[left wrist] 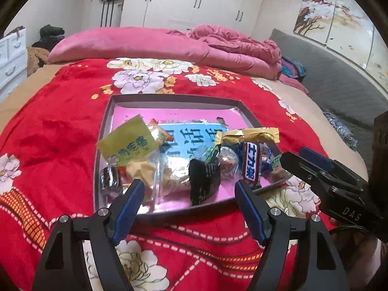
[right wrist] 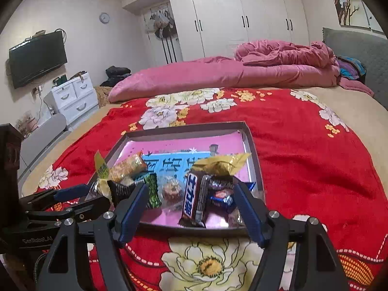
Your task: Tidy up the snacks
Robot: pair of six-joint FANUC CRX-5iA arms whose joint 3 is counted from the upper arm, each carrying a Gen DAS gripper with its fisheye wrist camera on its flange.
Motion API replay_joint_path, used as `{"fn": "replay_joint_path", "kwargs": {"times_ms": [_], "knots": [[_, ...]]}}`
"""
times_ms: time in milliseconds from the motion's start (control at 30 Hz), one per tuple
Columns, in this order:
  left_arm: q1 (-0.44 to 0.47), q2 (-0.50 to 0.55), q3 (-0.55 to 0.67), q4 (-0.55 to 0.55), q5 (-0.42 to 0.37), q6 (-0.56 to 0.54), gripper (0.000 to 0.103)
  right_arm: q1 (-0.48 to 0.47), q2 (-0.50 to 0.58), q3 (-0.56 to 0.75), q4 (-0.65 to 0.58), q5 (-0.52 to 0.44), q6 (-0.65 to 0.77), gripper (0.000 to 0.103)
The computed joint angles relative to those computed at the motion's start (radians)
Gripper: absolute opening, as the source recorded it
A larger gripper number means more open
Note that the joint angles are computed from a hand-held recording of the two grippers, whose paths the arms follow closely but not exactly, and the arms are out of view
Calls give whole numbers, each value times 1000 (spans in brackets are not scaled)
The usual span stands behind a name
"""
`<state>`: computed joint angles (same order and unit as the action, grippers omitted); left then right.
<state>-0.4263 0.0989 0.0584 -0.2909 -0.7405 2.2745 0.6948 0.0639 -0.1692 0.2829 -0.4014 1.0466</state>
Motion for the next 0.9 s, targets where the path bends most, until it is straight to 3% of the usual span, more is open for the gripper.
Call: {"fn": "replay_joint_path", "kwargs": {"times_ms": [233,500,900], "knots": [[-40,-15,2,-50,-81,112,78,24,-29,-65,149,-39,-177,76],[-69,-31,-24,-47,-138,153,78,58,-77,-97,114,-156,-223,84],[-111,-60,-46,-78,-180,209,78,119,-144,-180,196,-195,-293,89]]}}
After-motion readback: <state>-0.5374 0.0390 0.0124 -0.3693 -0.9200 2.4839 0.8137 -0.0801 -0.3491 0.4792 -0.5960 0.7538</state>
